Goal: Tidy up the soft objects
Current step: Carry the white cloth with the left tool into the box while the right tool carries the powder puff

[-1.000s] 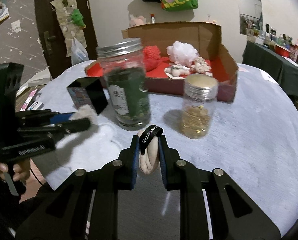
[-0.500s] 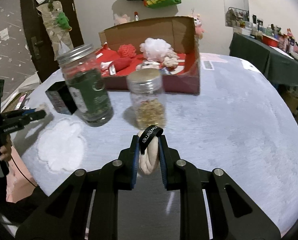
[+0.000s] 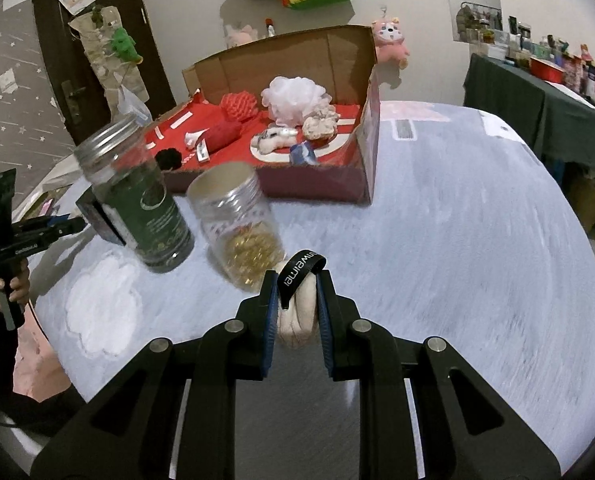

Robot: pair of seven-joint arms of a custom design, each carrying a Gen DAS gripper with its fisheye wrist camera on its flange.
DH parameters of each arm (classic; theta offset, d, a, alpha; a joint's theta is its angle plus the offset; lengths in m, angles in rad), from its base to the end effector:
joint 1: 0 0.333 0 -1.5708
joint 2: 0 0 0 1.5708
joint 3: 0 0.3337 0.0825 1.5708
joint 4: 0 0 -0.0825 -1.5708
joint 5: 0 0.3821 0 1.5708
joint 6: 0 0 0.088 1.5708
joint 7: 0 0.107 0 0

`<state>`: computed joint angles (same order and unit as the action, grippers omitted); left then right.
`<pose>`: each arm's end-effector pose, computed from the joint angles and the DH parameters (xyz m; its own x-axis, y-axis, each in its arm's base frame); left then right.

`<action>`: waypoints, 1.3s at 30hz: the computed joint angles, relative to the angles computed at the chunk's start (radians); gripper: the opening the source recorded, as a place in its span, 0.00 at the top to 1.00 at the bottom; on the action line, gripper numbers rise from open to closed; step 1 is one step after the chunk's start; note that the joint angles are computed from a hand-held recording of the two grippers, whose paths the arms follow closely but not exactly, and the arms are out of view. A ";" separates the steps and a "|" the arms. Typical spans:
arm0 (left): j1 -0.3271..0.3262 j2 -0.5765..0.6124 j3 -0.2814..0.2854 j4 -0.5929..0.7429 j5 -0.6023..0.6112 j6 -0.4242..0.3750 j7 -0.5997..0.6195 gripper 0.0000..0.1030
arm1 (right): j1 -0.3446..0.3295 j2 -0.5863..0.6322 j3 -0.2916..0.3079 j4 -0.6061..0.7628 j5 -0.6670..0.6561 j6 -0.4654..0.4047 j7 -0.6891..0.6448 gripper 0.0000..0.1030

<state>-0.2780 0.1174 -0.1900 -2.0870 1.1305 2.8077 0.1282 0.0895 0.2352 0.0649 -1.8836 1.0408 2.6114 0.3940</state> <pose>0.5123 -0.3043 0.4368 -0.0216 -0.9981 0.0570 -0.6787 -0.0273 -0.7339 0.6452 0.0784 0.4478 0.5644 -0.8021 -0.1954 -0.6340 -0.2696 -0.7248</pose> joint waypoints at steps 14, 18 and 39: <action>0.058 0.045 0.009 0.063 -0.208 0.067 0.340 0.76 | -0.040 0.127 0.004 0.241 -0.115 -0.192 0.054 0.83; 0.073 0.058 0.000 0.100 -0.318 0.067 0.484 0.76 | -0.048 0.168 0.011 0.323 -0.137 -0.249 0.081 0.83; 0.015 0.428 -0.097 0.721 -0.767 -0.259 1.144 0.76 | 0.040 0.471 0.041 0.877 -0.425 -0.528 0.247 0.83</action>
<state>-0.2626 0.5450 -0.2867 -1.3664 0.3635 2.5489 1.2726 0.1291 0.7062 0.1058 -1.0070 0.6156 2.0835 0.6408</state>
